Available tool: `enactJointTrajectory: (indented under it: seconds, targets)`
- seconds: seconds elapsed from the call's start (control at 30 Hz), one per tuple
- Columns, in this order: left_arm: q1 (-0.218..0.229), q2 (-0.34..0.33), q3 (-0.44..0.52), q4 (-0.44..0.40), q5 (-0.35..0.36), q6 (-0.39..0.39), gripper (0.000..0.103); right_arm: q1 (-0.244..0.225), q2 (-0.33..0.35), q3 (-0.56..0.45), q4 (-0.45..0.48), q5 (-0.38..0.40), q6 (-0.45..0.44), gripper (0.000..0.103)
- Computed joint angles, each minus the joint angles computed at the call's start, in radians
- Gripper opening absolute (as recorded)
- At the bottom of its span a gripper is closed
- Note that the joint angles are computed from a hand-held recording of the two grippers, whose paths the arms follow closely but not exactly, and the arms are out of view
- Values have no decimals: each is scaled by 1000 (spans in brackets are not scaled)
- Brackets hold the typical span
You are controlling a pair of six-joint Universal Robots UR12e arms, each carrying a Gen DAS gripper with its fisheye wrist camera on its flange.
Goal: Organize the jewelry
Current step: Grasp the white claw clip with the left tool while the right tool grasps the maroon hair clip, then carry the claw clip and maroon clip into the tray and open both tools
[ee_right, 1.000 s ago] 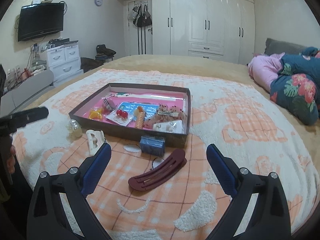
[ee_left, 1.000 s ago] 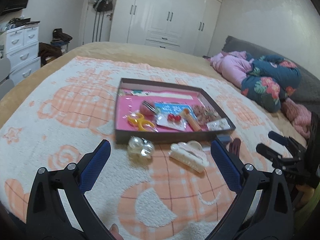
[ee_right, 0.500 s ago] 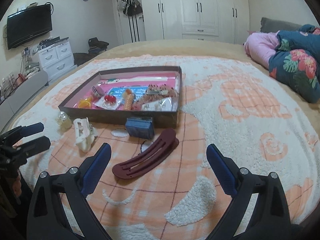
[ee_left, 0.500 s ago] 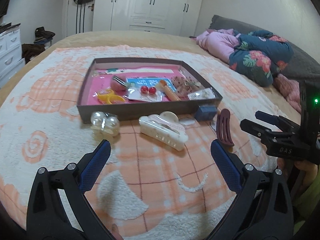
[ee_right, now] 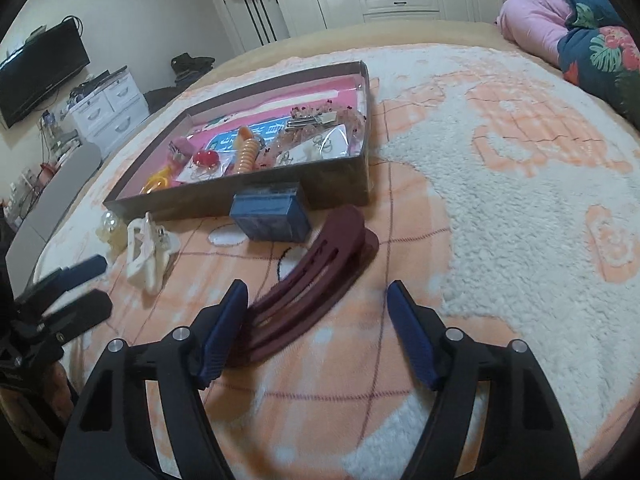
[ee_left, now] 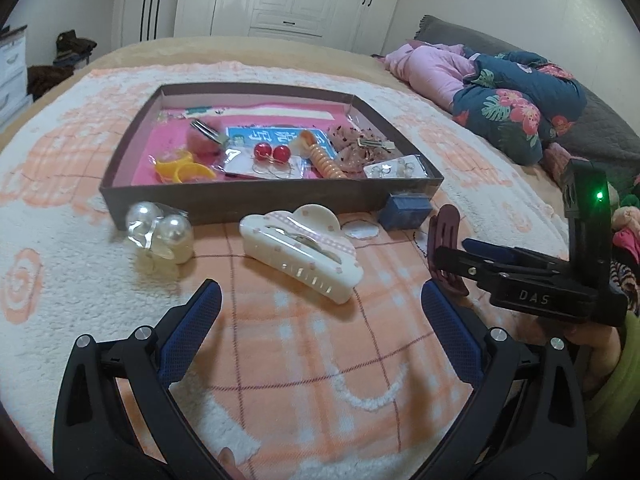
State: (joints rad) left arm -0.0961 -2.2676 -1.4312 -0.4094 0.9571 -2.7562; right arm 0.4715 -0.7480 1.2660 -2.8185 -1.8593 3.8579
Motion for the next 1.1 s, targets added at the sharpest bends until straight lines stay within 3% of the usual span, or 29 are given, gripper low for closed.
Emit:
enactJointTrajectory:
  seconds: [0.2, 0.37, 0.43, 0.6, 0.8, 0.97, 1.1]
  targets:
    - [-12, -19, 30, -22, 1, -20, 92, -1, 16, -23, 1, -9, -27, 59]
    - [-16, -34, 50, -29, -4, -52, 92, -12, 8, 9, -80, 18, 8, 28]
    - [-18, -37, 59, -40, 0, -61, 89, -12, 5, 19, -106, 19, 9, 22]
    - [-34, -42, 76, -64, 68, -67, 75, -4, 1, 25, -141, 2, -21, 16]
    - [-31, -40, 80, -73, 116, -83, 36, 8, -7, 31, -153, -33, -66, 14]
    - [-18, -30, 67, -85, 95, -63, 27, 14, -6, 26, -145, -53, -89, 14]
    - [-17, -13, 38, -61, 101, -14, 27, 21, -7, 23, -146, -77, -118, 13]
